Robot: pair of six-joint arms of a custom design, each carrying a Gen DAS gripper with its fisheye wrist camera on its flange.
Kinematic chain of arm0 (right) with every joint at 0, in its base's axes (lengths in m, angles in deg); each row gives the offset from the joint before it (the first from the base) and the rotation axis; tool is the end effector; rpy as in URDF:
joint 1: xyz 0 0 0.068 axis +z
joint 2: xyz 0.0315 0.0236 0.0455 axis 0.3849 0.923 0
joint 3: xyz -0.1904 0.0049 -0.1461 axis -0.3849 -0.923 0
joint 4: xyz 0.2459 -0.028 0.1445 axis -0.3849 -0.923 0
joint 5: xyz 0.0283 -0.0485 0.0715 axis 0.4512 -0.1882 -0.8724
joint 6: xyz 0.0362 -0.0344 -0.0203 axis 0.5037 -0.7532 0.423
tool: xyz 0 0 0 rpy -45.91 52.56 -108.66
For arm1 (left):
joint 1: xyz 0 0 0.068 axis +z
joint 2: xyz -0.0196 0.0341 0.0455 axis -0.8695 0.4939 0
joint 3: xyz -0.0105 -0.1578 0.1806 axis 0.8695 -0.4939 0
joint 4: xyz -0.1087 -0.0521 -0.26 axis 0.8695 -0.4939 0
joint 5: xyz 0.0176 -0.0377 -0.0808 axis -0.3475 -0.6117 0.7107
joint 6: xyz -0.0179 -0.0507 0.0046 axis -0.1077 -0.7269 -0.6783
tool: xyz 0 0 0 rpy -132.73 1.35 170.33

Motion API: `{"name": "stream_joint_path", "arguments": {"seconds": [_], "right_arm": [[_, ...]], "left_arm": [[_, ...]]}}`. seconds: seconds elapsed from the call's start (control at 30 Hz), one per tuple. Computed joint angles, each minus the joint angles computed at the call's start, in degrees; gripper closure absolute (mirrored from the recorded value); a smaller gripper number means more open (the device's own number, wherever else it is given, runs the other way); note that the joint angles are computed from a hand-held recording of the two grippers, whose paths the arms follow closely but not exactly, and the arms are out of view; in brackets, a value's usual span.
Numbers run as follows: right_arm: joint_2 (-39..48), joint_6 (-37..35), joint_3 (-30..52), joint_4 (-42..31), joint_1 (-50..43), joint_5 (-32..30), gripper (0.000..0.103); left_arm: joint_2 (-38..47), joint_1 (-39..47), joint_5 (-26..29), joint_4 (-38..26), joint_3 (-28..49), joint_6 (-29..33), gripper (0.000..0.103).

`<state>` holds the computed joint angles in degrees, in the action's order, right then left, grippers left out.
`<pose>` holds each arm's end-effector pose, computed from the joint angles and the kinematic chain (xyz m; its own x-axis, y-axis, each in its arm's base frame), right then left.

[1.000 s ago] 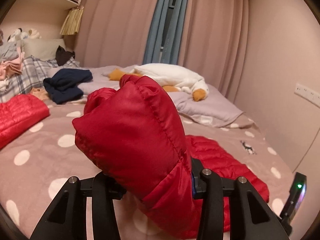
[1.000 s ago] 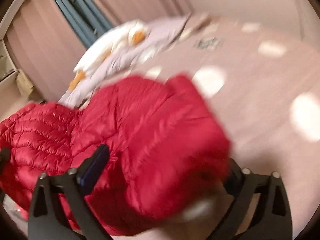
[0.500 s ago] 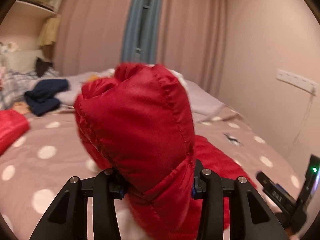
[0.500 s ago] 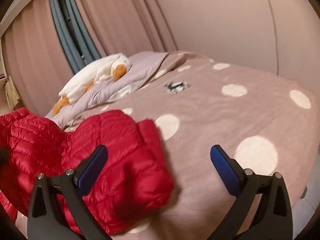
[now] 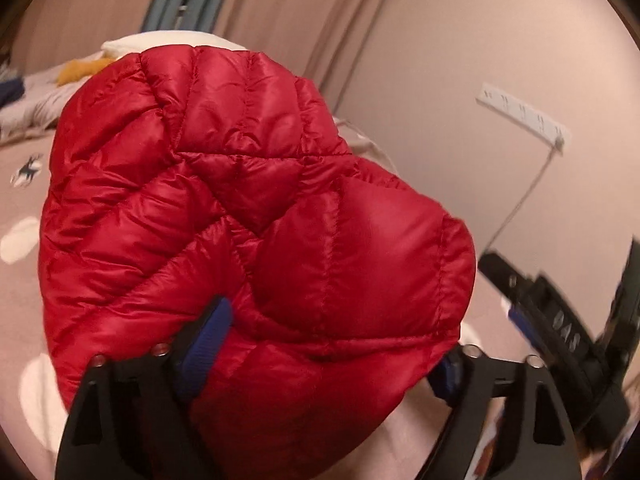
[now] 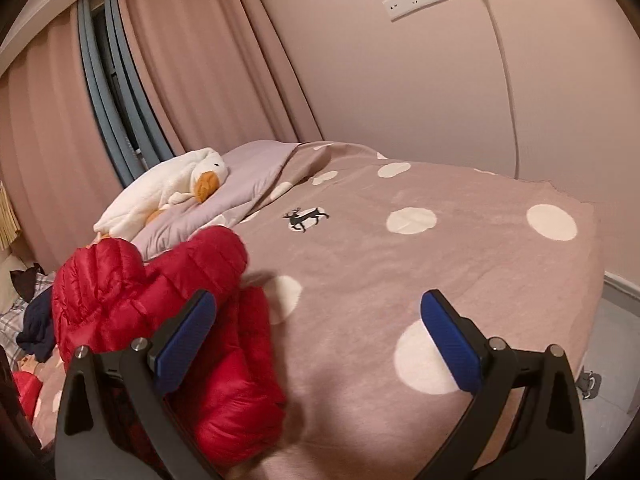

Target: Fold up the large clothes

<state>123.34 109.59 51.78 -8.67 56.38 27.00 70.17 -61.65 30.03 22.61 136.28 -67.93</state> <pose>0.2382 0.1233 0.0898 -0.1470 0.4944 -0.8567 0.6438 0.7054 0.2966 0.4066 -0.0343 0.0410 -0.6361 0.1259 -0.7612 0.6142 0.6798 -0.4008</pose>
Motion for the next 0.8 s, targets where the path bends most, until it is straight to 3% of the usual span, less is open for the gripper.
{"name": "stream_joint_path", "arguments": {"seconds": [0.17, 0.53, 0.8], "right_arm": [[0.7, -1.9, 0.9, -2.6, 0.6, 2.8, 0.000], [0.1, 0.0, 0.8, -7.1, -0.9, 3.4, 0.000], [2.5, 0.9, 2.8, -9.9, 0.9, 5.3, 0.000]], "left_arm": [[2.4, -0.7, 1.1, 1.4, 1.2, -1.8, 0.009], [3.3, 0.6, 0.6, -5.2, 5.9, 0.8, 0.009], [-1.6, 0.5, -1.5, 0.5, 0.4, -8.7, 0.009]]}}
